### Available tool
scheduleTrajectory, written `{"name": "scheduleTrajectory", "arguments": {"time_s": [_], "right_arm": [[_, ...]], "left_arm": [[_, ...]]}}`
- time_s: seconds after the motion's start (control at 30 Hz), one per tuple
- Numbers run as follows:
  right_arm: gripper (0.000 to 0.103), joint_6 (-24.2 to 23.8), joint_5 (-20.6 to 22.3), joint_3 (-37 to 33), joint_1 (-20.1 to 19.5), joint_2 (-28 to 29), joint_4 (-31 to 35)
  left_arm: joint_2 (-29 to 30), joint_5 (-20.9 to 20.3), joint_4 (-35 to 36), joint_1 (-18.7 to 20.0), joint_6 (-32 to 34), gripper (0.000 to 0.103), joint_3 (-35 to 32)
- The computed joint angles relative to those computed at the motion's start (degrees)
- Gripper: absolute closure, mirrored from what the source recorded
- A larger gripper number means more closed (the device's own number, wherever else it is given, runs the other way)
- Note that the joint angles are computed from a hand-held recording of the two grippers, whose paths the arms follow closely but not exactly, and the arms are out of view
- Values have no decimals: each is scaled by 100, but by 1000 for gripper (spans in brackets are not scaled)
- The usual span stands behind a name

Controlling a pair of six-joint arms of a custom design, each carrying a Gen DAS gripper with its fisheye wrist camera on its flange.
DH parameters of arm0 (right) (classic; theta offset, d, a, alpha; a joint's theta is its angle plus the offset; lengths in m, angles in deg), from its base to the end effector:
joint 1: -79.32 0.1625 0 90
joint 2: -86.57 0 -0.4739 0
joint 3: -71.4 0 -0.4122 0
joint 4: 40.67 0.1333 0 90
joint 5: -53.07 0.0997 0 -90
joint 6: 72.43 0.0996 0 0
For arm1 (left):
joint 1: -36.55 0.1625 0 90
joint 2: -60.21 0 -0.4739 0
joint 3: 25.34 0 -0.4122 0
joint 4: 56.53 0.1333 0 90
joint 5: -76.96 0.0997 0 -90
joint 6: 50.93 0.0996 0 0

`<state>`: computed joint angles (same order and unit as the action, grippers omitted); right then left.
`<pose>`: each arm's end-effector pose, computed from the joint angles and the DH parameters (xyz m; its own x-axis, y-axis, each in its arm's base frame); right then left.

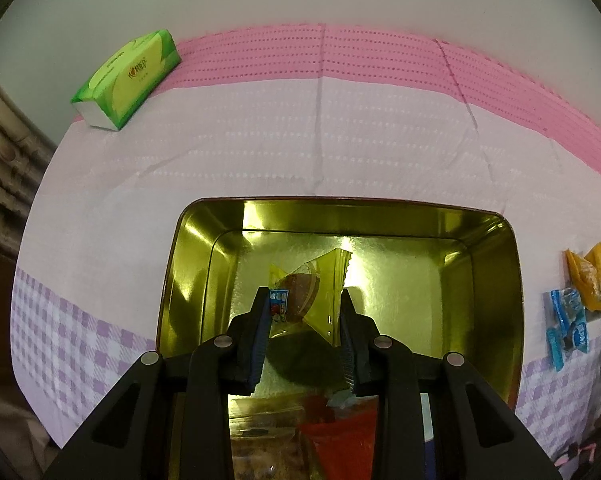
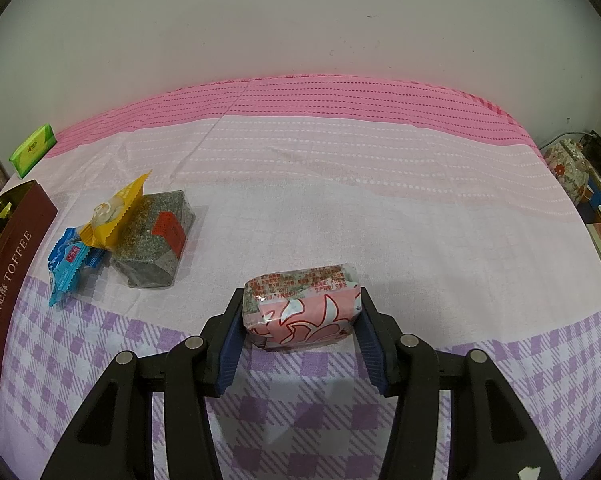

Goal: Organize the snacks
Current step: 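Carry the yellow candy into the tin and open the left gripper, then carry the pink pack into the tin and open the right gripper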

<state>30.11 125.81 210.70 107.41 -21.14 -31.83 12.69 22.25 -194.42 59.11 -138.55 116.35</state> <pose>-0.1127 -0.2448 0.2604 -0.6994 -0.1382 0.7013 -0.5092 0.7849 -0.3531 -0.2040 -0.2914 -0.0273 -0.6347 -0.2270 -0.7387 0.0989 0.9242 -0.3689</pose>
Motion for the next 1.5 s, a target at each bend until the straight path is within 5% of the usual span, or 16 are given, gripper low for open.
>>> {"name": "scheduleTrajectory", "arguments": {"time_s": [0.53,0.6,1.1,1.5], "right_arm": [[53,8,19,11,18,-6,-17],[53,5,21,4,18,-19,-4],[55,4,70,6,56,-57,-43],[57,367,610,-23,511,-94,-237]], "left_arm": [[-86,-92,33,-263,-26,59,105],[-137,-95,29,-397,-74,51,151],[-718,-364,1108,-1749,-1342,36,382],[-1069,-635,1973,-2591,-2374,30,612]]}}
